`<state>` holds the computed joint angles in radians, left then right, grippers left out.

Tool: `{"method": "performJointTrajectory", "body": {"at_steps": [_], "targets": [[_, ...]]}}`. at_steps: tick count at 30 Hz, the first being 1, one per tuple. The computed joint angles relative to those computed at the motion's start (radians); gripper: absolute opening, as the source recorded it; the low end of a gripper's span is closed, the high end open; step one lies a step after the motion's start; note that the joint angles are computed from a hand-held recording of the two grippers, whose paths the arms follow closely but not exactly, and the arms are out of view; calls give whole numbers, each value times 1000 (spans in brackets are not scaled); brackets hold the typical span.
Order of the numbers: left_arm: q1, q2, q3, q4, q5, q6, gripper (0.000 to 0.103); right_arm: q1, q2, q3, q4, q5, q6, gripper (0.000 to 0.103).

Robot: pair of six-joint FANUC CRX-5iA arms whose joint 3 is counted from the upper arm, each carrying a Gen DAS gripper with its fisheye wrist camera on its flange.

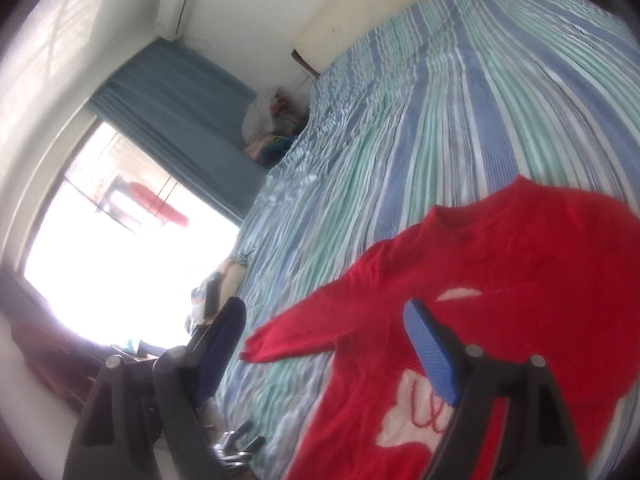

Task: Fold small clothes

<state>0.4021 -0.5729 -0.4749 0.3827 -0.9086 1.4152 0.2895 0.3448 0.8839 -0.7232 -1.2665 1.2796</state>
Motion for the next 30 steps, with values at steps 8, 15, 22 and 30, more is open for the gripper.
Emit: {"method": "performJointTrajectory", "body": {"at_steps": [8,15,22,30], "targets": [[-3,25,40,53,-17,-3,102,-36,-181,-357,220,-29,28,81],[-73,102,140,-25,63,43,102,23,-463,-825,652,240,-123,81],[-127,231,208,-99,140,154,102,0,-596,-1051,900,361,-357,82],[-185,315,237,-268,82,193,103,0,-632,-1156,931,483,-384,93]]}}
